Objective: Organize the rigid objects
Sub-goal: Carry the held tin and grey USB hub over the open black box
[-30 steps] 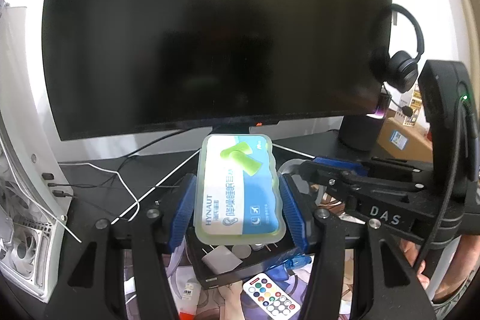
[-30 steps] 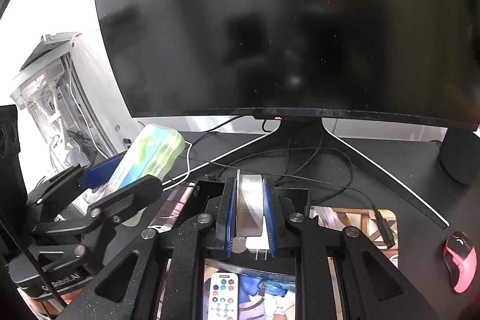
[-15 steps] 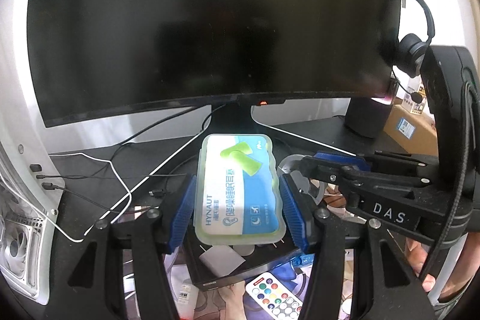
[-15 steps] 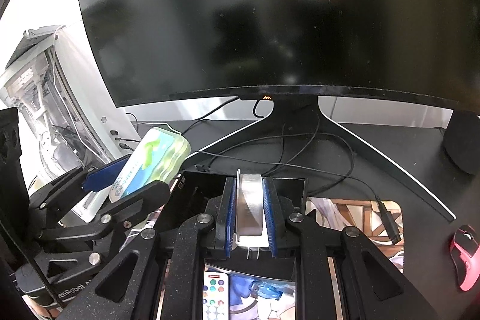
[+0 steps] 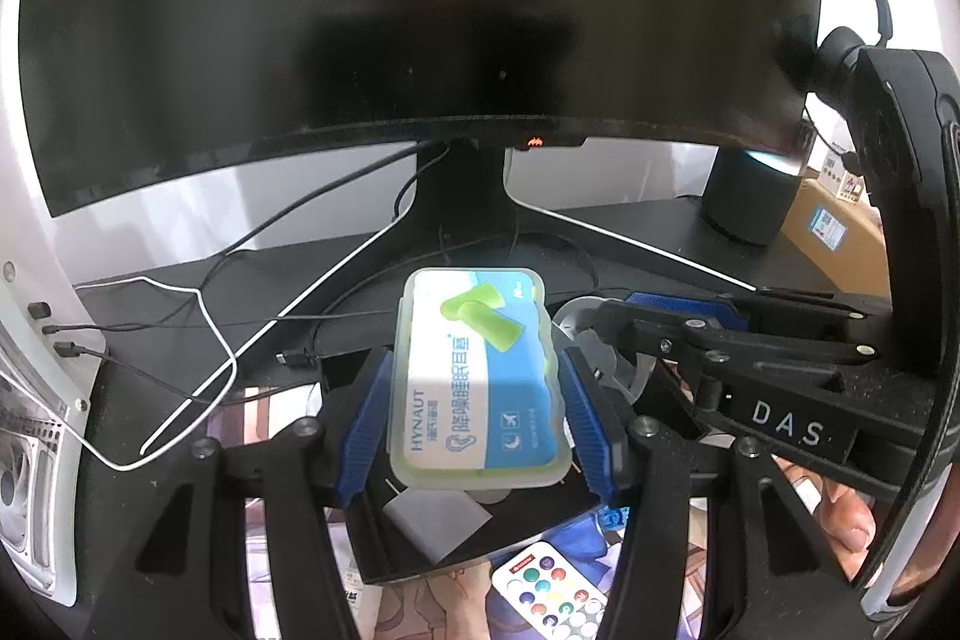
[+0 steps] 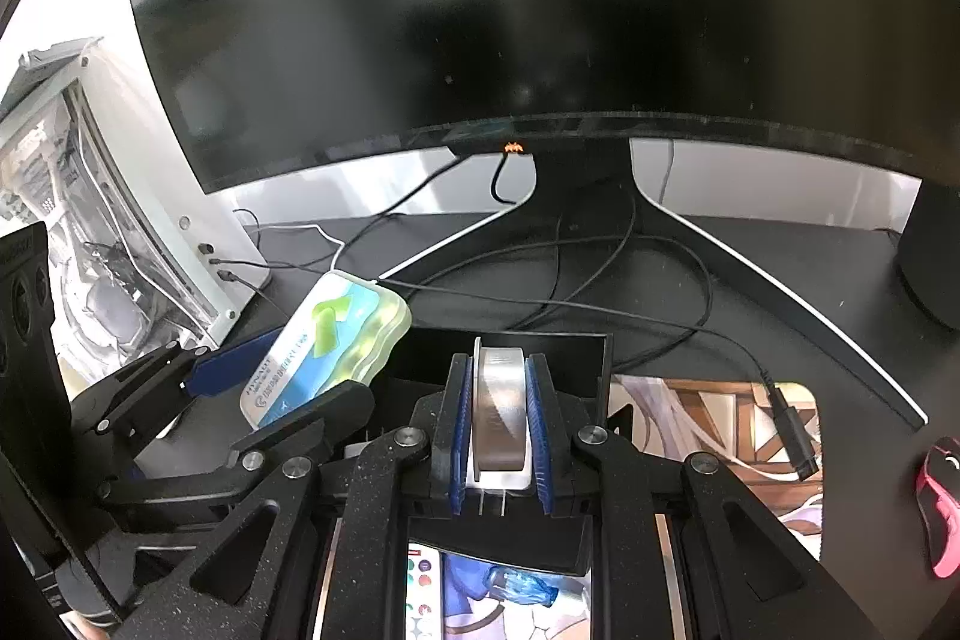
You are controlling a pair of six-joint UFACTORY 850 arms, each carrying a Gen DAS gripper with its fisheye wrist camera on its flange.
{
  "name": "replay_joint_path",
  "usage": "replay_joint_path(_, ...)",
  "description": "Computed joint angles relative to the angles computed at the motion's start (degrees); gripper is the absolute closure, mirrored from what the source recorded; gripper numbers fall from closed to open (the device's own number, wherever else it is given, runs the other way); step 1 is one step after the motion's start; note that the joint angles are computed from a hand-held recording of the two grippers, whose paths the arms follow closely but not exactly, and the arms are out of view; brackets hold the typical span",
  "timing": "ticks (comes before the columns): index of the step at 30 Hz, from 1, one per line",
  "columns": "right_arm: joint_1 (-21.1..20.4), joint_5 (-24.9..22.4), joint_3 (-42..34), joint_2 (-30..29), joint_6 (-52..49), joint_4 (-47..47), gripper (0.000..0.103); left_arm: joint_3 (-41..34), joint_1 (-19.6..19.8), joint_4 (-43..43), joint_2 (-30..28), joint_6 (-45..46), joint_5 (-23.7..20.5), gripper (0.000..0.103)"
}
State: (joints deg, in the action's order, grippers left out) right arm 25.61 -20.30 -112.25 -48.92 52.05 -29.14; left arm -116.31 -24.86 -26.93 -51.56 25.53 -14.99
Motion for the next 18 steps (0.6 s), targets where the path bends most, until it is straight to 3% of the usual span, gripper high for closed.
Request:
replay_joint_path(12, -1.0, -3.6, -4.9, -4.2, -10.7, 12.2, 0.086, -5.5, 0.1, 7.6, -4.4, -7.2, -4.9, 0.048)
replay_joint_path(18, -1.0, -4.7, -5.8, -5.2, -10.7, 12.1, 0.086, -7.0, 0.2, 8.2, -5.8, -8.0, -6.7, 0.048)
